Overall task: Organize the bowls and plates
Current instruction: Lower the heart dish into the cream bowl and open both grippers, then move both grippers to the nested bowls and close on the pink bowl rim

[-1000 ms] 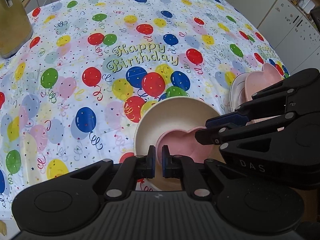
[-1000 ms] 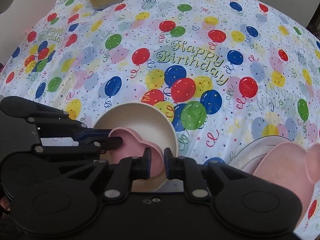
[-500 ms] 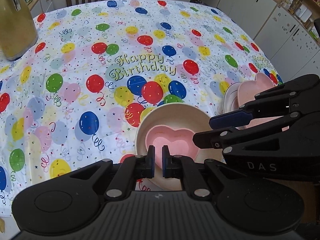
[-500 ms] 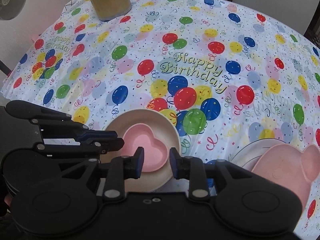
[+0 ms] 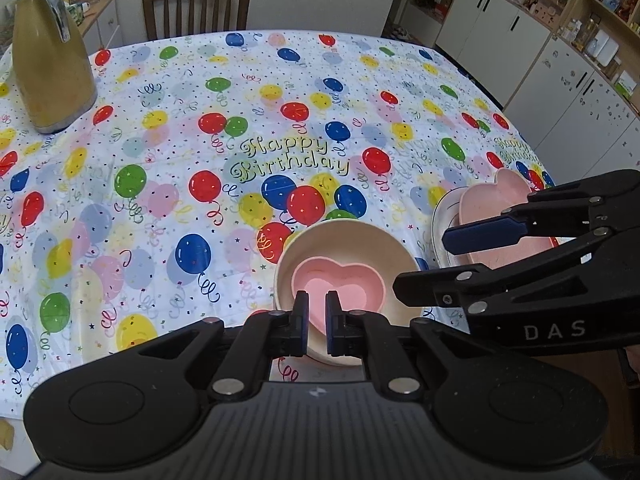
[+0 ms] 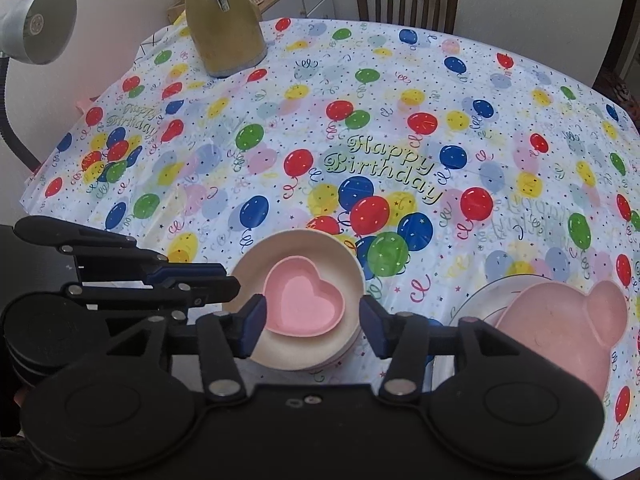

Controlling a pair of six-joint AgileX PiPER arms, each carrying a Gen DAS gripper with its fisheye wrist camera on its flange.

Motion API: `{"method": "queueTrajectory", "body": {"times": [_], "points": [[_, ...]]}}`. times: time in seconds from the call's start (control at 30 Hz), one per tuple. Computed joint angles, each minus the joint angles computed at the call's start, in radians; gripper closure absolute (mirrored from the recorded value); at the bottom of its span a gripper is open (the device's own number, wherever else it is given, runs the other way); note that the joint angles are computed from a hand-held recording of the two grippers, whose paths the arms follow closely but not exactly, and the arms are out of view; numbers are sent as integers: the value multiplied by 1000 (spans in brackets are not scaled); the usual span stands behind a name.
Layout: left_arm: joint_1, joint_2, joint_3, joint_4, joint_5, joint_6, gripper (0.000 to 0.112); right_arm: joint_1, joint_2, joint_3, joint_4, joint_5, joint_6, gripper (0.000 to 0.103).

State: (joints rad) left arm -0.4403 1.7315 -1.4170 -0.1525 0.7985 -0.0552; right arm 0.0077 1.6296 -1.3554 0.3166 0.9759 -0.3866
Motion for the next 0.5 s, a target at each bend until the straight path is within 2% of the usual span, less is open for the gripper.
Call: {"method": "queueTrajectory", "body": {"times": [0.2, 0.3, 0.4, 0.47, 0.5], "points": [[0, -46, 37, -1, -23, -6, 99, -2, -58, 45, -4, -23, 22, 40], [0, -65, 54, -1, -36, -8, 91, 0, -81, 59, -17, -28, 42, 35], [2, -83, 73, 2, -53, -13, 80, 0, -101, 72, -37, -39, 73, 27], [0, -94, 86, 21, -65, -35, 64, -1, -111, 78, -49, -45, 90, 25], [-2, -99, 93, 37, -72, -52, 59, -3, -114, 79, -53, -46, 95, 23]]}}
